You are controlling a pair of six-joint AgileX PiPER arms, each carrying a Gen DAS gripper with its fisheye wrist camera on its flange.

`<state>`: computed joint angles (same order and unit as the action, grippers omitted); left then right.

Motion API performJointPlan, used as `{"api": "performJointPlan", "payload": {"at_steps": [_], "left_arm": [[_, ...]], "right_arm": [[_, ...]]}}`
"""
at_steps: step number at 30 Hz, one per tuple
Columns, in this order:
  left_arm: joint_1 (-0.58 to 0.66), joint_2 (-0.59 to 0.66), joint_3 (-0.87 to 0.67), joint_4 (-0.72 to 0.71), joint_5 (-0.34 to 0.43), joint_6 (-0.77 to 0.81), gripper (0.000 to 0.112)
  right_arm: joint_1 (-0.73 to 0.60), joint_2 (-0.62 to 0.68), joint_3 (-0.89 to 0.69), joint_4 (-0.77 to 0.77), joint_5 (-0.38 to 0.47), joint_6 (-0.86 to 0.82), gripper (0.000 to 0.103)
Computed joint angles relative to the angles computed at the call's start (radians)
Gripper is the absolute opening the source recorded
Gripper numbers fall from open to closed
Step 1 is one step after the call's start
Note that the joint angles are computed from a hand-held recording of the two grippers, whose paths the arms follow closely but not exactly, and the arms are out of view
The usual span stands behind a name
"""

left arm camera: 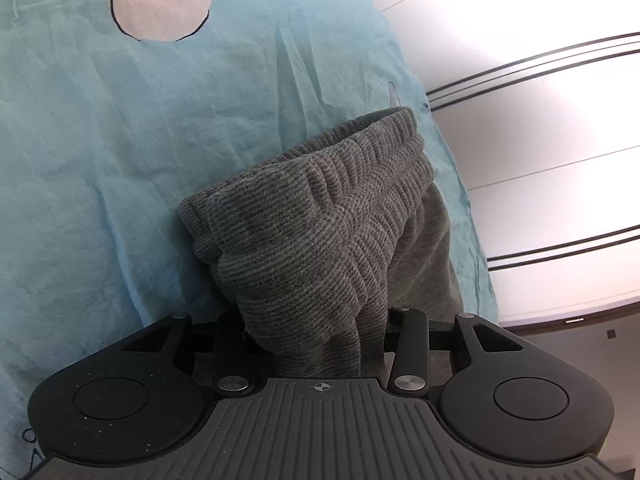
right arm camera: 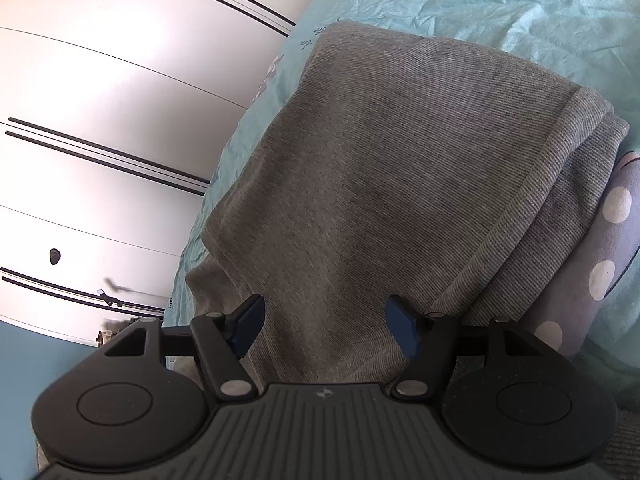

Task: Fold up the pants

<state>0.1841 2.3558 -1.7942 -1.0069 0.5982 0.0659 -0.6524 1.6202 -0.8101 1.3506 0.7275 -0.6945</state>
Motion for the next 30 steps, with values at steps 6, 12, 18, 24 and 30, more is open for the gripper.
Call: {"api": "performJointPlan", "payload": {"at_steps": [6,12,18,24,30], "left_arm": [[0.01,0.022,-0.035,0.012,0.031,-0.041,0.045],[0.029,0.044,-0.049,-0.034,0.06,-0.039,0.048],[0.025,-0.003,0.037,-0.115,-0.002,0.083,0.036],[0.003,-0.122,0.163,-0.209,-0.089,0.275,0.027],[-0.078,-0.266,0.222,-0.149,-0.198,0.34,0.026]], "right_arm": [[0.004,-0.001,-0.004,-0.011,-0.005,0.007,0.067],[0.004,0.0,-0.003,-0.006,-0.003,0.006,0.068],[-0.011,0.006,-0.001,0.003,0.015,0.001,0.068],[-0.062,-0.044,0.04,0.03,0.046,-0.008,0.073],[-0.185,-0.143,0.091,0.019,0.1,-0.02,0.073]]}}
